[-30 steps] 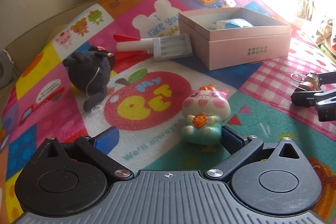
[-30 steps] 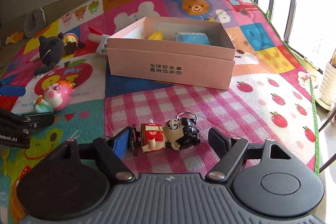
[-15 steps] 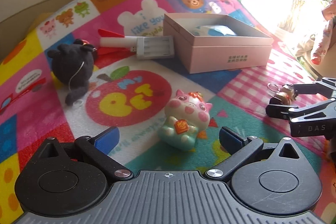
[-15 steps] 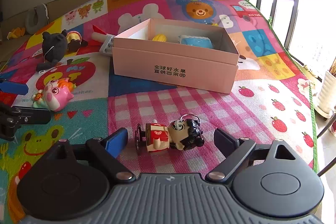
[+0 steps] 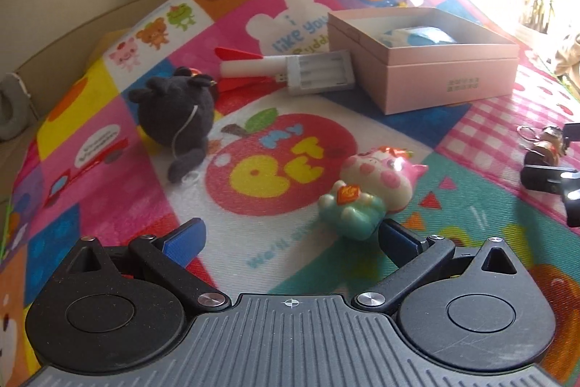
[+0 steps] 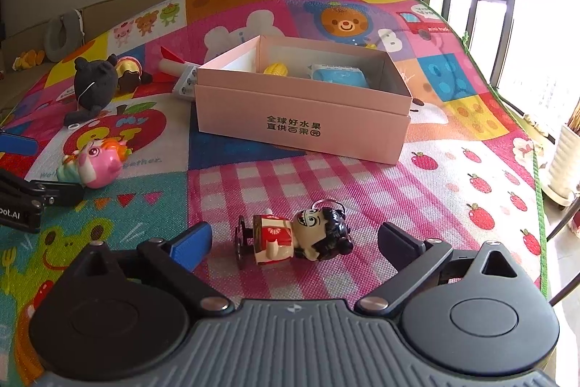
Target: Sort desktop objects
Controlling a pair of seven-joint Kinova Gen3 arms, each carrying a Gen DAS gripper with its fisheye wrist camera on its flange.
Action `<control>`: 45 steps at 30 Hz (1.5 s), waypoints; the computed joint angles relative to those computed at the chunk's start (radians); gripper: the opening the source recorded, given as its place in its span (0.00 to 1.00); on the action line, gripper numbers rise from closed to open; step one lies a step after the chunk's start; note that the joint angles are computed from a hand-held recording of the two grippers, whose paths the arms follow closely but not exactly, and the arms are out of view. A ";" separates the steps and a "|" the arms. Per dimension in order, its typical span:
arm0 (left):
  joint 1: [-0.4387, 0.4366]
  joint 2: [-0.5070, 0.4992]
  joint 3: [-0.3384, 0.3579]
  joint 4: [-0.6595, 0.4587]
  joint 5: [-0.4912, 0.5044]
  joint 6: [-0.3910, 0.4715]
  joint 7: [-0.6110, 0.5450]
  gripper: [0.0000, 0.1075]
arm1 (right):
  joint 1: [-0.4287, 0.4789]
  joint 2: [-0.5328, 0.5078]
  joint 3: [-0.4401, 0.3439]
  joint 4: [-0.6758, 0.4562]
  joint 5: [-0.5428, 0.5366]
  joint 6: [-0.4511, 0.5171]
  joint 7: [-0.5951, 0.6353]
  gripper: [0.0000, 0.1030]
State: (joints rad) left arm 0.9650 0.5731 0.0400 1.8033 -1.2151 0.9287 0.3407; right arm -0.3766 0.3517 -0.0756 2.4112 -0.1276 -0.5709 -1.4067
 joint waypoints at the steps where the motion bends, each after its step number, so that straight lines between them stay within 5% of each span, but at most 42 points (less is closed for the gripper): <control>1: 0.000 0.002 -0.002 -0.003 0.016 0.024 -0.006 0.96 | -0.001 0.000 0.001 0.001 -0.002 0.000 0.002 0.96; 5: -0.015 -0.028 -0.004 0.038 0.020 0.015 0.021 0.96 | -0.005 -0.001 0.003 -0.002 -0.007 0.008 0.010 0.97; 16: -0.092 -0.099 0.040 0.128 -0.240 -0.264 0.235 0.96 | 0.008 -0.004 -0.002 -0.014 0.017 0.039 0.004 0.98; 24: -0.073 0.000 0.023 -0.005 -0.156 -0.198 0.112 0.96 | 0.015 -0.001 -0.006 -0.006 0.025 0.019 -0.005 0.98; 27: -0.056 0.005 0.003 -0.012 -0.137 -0.194 0.104 0.73 | 0.028 0.002 -0.015 0.011 0.045 -0.021 -0.021 0.98; 32: -0.032 -0.009 -0.018 0.011 -0.156 -0.200 0.143 0.73 | 0.038 0.005 -0.021 0.020 0.068 -0.042 -0.035 0.98; 38: -0.026 -0.032 0.008 0.046 -0.206 -0.210 0.177 0.73 | 0.084 -0.002 -0.043 -0.023 0.138 0.054 -0.088 0.79; 40: -0.026 -0.036 0.020 0.052 -0.215 -0.210 0.174 0.73 | 0.070 -0.008 -0.035 -0.023 0.132 0.058 -0.083 0.64; 45: -0.019 -0.062 0.045 0.069 -0.241 -0.203 0.159 0.73 | 0.109 -0.077 -0.067 -0.036 0.202 0.159 -0.122 0.63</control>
